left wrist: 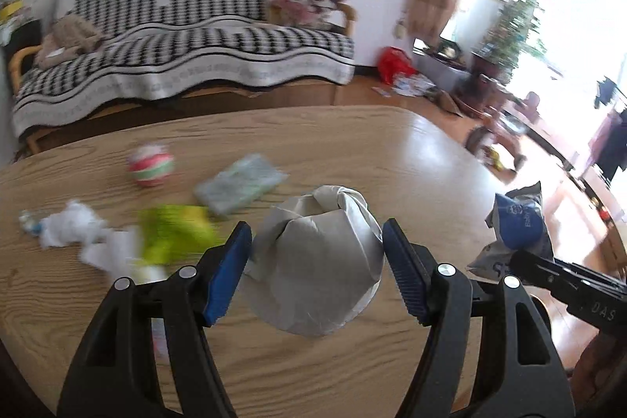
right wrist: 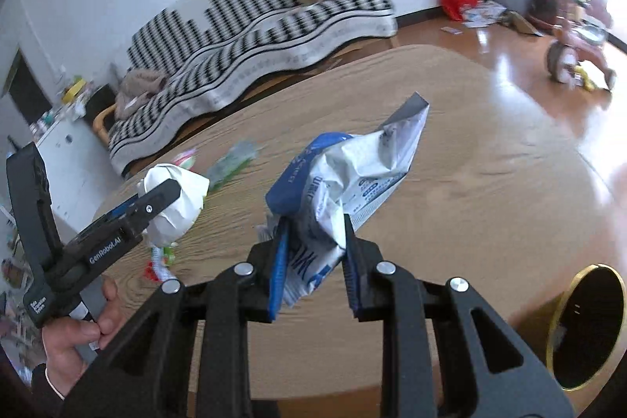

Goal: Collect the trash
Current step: 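Carry the chip bag and tissue over the bin and open both tools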

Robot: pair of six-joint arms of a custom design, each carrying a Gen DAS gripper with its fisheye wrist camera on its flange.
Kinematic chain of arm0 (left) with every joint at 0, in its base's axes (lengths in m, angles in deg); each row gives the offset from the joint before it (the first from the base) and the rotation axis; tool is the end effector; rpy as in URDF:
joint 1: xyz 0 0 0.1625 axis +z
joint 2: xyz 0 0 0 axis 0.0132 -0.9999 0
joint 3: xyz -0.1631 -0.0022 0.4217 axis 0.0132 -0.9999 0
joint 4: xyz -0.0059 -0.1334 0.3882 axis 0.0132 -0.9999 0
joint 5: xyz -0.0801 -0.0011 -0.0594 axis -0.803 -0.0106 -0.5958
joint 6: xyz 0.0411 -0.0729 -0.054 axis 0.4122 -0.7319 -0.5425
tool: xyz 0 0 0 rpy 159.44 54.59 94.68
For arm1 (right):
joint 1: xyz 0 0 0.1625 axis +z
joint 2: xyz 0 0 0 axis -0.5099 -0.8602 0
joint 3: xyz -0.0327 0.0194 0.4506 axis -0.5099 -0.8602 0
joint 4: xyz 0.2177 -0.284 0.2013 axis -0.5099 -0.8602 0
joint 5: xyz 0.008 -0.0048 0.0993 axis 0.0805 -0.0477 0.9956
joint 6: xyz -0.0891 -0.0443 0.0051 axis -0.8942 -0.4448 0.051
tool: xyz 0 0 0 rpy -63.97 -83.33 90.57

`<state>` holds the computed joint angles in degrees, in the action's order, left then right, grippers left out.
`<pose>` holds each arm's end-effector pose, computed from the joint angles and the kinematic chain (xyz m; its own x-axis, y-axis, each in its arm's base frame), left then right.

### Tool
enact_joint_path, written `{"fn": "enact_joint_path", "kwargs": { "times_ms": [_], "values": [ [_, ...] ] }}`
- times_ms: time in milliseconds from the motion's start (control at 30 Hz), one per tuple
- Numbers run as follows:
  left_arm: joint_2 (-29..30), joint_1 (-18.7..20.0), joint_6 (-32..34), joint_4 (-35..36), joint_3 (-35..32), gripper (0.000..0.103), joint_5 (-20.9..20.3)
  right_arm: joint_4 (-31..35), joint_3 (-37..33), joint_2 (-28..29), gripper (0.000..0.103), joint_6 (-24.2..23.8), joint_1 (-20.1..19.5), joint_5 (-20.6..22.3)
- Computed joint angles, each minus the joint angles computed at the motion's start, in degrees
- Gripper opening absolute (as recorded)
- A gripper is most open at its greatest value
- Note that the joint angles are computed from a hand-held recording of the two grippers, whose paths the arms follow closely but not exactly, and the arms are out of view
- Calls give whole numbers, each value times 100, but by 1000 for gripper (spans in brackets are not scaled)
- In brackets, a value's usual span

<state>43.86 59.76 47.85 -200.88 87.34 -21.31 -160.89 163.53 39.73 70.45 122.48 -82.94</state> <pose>-0.2537 -0.8091 0.0717 -0.7435 0.4314 -0.5110 0.6533 0.6320 -0.4170 0.1111 -0.6712 0.1944 -0.8955 0.2221 0.3856 -0.1619 0.6445 -0.7473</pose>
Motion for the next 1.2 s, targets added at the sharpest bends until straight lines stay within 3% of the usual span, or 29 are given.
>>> {"fn": "enact_joint_path", "kwargs": {
  "times_ms": [333, 567, 767, 967, 1200],
  "values": [
    [756, -666, -75, 213, -28, 67, -844, -1304, 1697, -1412, 25, 31, -834, -508],
    [1342, -1075, 32, 447, -107, 67, -1455, -1805, 2684, -2316, 25, 378, -1667, -529],
    [1802, -1310, 14, 823, -220, 67, -1876, -1610, 3150, -2809, 25, 754, -2328, -566],
    [2124, -1460, 114, 1119, -264, 67, -2008, -1262, 3464, -3142, 25, 1049, -2878, -365],
    [2301, -1556, 125, 1199, -277, 67, -2115, -1236, 3667, -3344, 25, 1064, -3240, -141]
  ]
}}
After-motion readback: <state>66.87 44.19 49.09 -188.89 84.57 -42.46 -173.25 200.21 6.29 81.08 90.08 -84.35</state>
